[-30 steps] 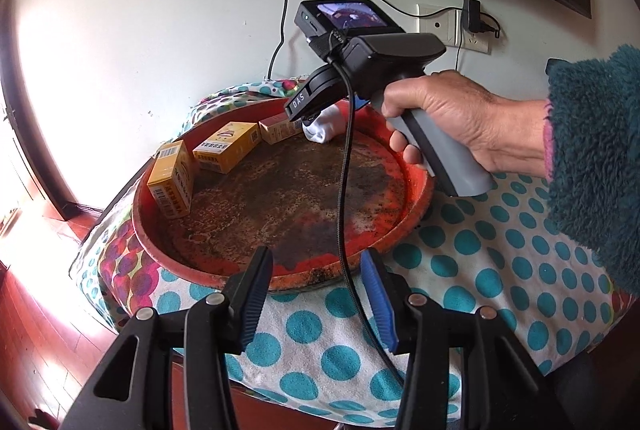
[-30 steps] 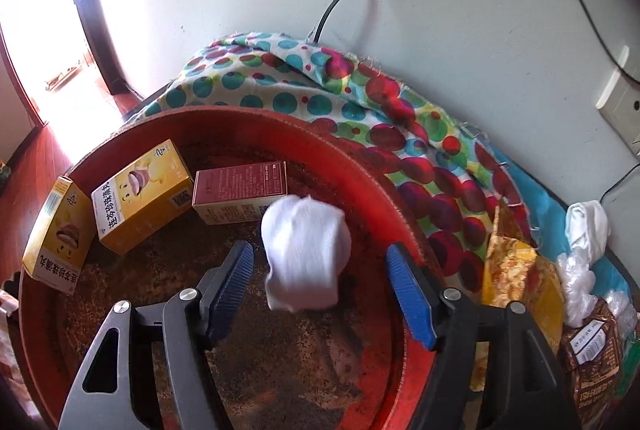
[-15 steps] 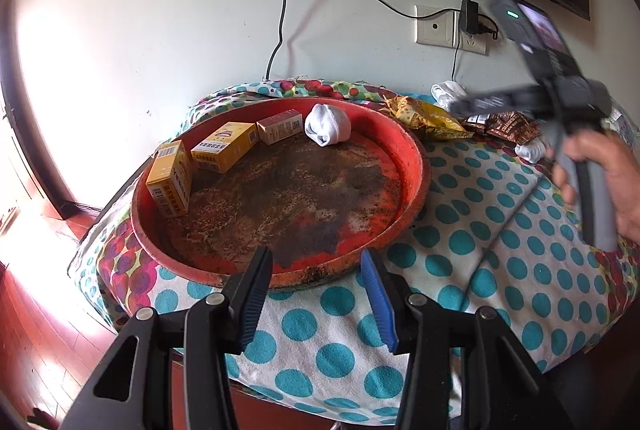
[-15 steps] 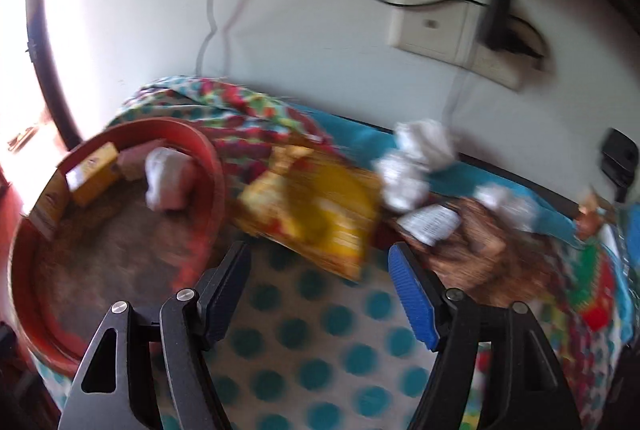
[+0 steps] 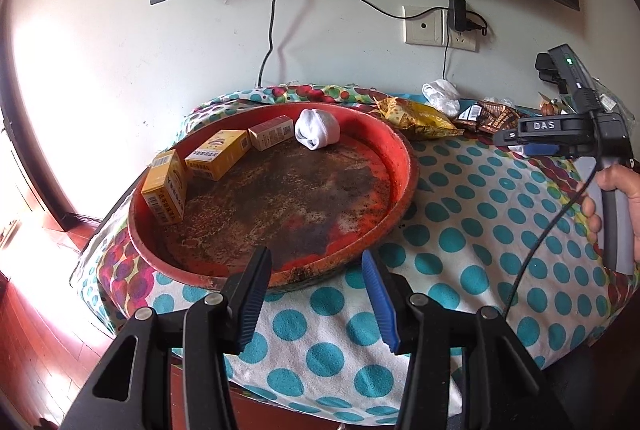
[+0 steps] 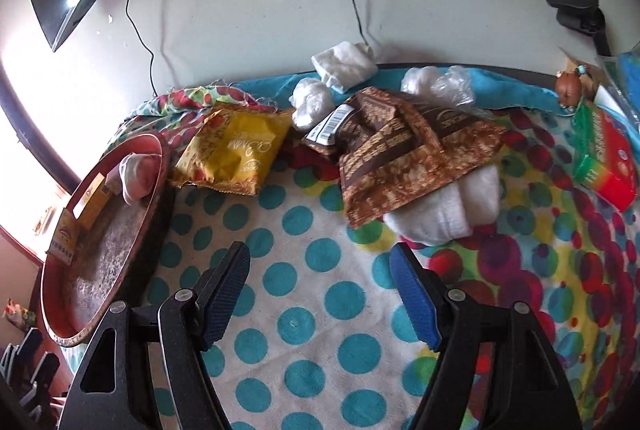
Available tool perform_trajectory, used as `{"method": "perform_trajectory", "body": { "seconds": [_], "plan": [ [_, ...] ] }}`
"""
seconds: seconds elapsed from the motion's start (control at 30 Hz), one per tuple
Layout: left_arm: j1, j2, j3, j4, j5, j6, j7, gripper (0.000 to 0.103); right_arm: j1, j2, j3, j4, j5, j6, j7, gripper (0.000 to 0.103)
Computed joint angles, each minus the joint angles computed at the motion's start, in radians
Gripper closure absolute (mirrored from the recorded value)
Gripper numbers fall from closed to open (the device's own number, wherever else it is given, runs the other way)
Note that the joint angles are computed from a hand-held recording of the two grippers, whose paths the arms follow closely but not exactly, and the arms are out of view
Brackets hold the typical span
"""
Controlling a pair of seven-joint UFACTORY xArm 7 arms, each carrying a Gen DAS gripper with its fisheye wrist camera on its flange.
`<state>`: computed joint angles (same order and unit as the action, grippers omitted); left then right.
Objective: Organize objects
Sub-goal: 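Reach the right tool to the brown snack bag and grasp it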
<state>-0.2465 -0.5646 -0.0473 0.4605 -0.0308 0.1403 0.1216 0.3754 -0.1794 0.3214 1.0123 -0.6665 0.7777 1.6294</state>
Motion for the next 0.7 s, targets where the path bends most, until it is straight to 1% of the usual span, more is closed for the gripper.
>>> {"method": "perform_trajectory", "body": {
  "seconds": [0.07, 0.1, 0.17, 0.27, 0.33, 0.37, 0.47, 0.53, 0.57, 0.6, 0.63, 0.67, 0.7],
  "plan": [
    [0.012, 0.003, -0.01, 0.002, 0.006, 0.002, -0.008, 0.054, -0.011, 0.009, -0.024, -0.022, 0.019, -0.078, 0.012, 0.032],
    [0.014, 0.004, -0.011, 0.002, 0.007, 0.002, -0.01, 0.053, -0.02, 0.014, -0.029, -0.028, 0.017, -0.102, 0.025, 0.032],
    [0.018, 0.004, -0.013, 0.001, 0.011, -0.002, -0.014, 0.053, -0.039, 0.015, -0.03, -0.035, -0.01, -0.108, 0.073, 0.032],
    [0.018, 0.007, -0.013, 0.001, 0.015, -0.004, -0.016, 0.052, -0.075, -0.003, -0.025, -0.045, -0.096, -0.094, 0.187, 0.032],
    [0.03, 0.009, -0.025, 0.002, 0.022, -0.004, -0.024, 0.052, -0.091, -0.003, -0.026, -0.038, -0.123, -0.066, 0.227, 0.032],
    [0.029, 0.01, -0.025, 0.002, 0.024, -0.002, -0.025, 0.052, -0.095, -0.003, -0.032, -0.035, -0.122, -0.066, 0.23, 0.032],
    [0.037, 0.01, -0.034, 0.0, 0.036, -0.009, -0.032, 0.052, -0.121, -0.005, -0.047, -0.04, -0.156, -0.091, 0.305, 0.032],
    [0.042, 0.01, -0.041, -0.001, 0.044, -0.01, -0.034, 0.051, -0.146, -0.014, -0.046, -0.054, -0.209, -0.105, 0.411, 0.032],
    [0.044, 0.011, -0.042, 0.0, 0.048, -0.01, -0.035, 0.051, -0.154, -0.024, -0.053, -0.068, -0.215, -0.118, 0.432, 0.033],
    [0.042, 0.012, -0.042, 0.0, 0.05, -0.01, -0.035, 0.051, -0.161, -0.029, -0.056, -0.075, -0.216, -0.13, 0.456, 0.038],
    [0.044, 0.012, -0.045, -0.001, 0.054, -0.01, -0.036, 0.051, -0.167, -0.033, -0.062, -0.081, -0.205, -0.137, 0.461, 0.049],
    [0.056, 0.011, -0.057, -0.001, 0.062, -0.012, -0.043, 0.051, -0.172, -0.038, -0.067, -0.09, -0.196, -0.149, 0.457, 0.054],
    [0.057, 0.011, -0.058, -0.001, 0.065, -0.013, -0.045, 0.051, -0.181, -0.046, -0.071, -0.103, -0.207, -0.181, 0.461, 0.055]
  ]
}}
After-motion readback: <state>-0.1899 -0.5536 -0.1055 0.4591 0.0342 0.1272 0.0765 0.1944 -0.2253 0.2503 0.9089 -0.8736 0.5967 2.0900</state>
